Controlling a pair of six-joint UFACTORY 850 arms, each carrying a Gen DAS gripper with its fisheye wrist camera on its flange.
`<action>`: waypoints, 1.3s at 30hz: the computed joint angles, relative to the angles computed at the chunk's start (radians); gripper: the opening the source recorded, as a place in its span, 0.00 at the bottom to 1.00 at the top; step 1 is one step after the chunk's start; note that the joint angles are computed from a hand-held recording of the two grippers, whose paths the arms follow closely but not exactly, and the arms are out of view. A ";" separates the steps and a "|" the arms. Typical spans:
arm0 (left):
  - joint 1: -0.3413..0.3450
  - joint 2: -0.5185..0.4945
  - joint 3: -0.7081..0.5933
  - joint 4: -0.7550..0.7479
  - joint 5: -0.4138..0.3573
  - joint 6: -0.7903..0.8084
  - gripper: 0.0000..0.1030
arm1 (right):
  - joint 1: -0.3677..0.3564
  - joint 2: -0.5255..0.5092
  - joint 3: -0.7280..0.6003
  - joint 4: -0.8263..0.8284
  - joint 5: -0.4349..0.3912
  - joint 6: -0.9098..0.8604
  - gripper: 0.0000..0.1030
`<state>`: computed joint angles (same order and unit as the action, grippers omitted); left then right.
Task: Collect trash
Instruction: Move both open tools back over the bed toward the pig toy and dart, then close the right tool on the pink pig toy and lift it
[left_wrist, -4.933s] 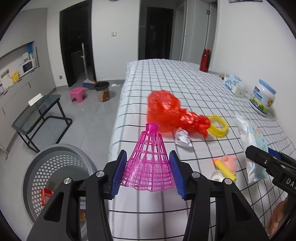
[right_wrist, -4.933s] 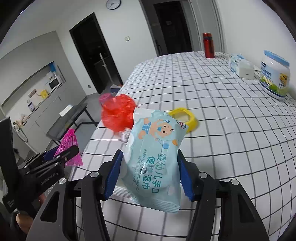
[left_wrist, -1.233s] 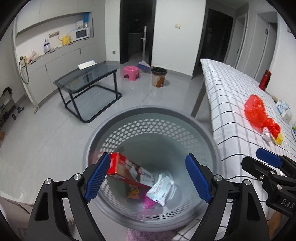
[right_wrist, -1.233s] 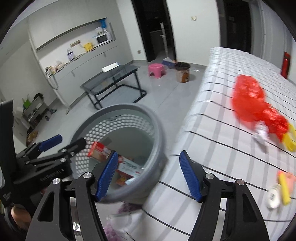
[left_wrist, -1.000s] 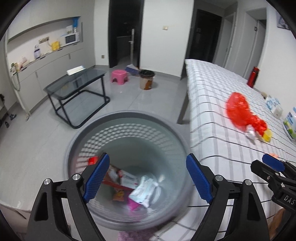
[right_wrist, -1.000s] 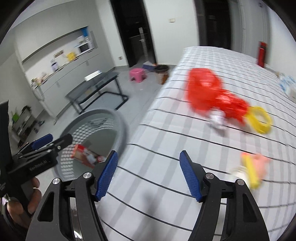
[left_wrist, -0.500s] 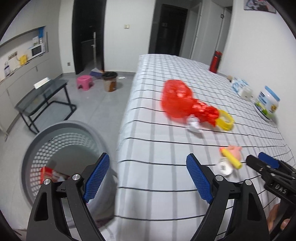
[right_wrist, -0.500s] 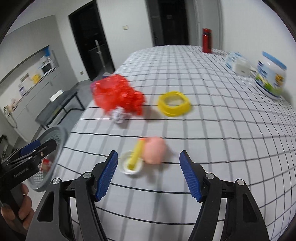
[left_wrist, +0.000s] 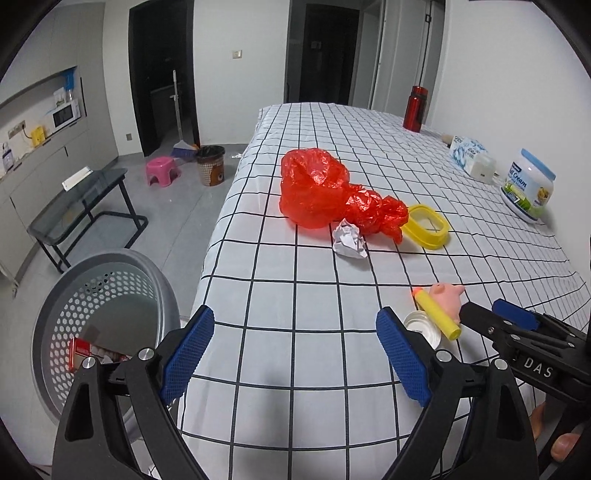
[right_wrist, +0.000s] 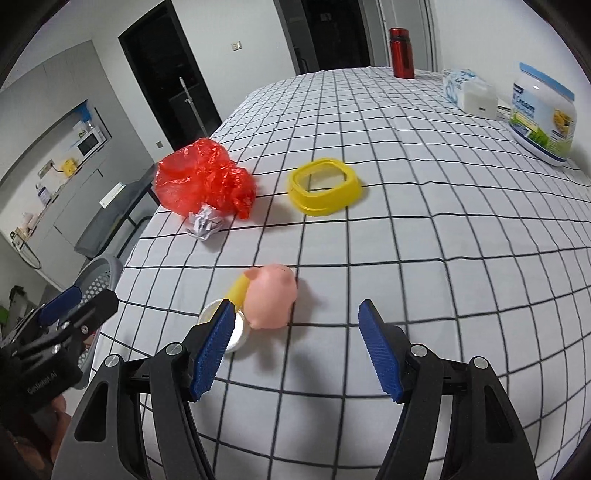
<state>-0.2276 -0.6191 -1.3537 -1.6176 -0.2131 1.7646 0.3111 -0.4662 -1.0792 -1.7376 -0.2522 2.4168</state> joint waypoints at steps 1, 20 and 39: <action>0.000 -0.001 -0.001 0.006 0.001 -0.009 0.85 | -0.002 -0.006 -0.007 0.005 0.003 -0.006 0.64; 0.008 -0.013 -0.012 0.127 -0.014 -0.141 0.85 | -0.015 -0.083 -0.091 0.156 0.054 -0.196 0.41; -0.027 0.006 0.014 0.064 -0.073 -0.016 0.85 | -0.030 0.045 0.082 -0.145 -0.024 0.167 0.31</action>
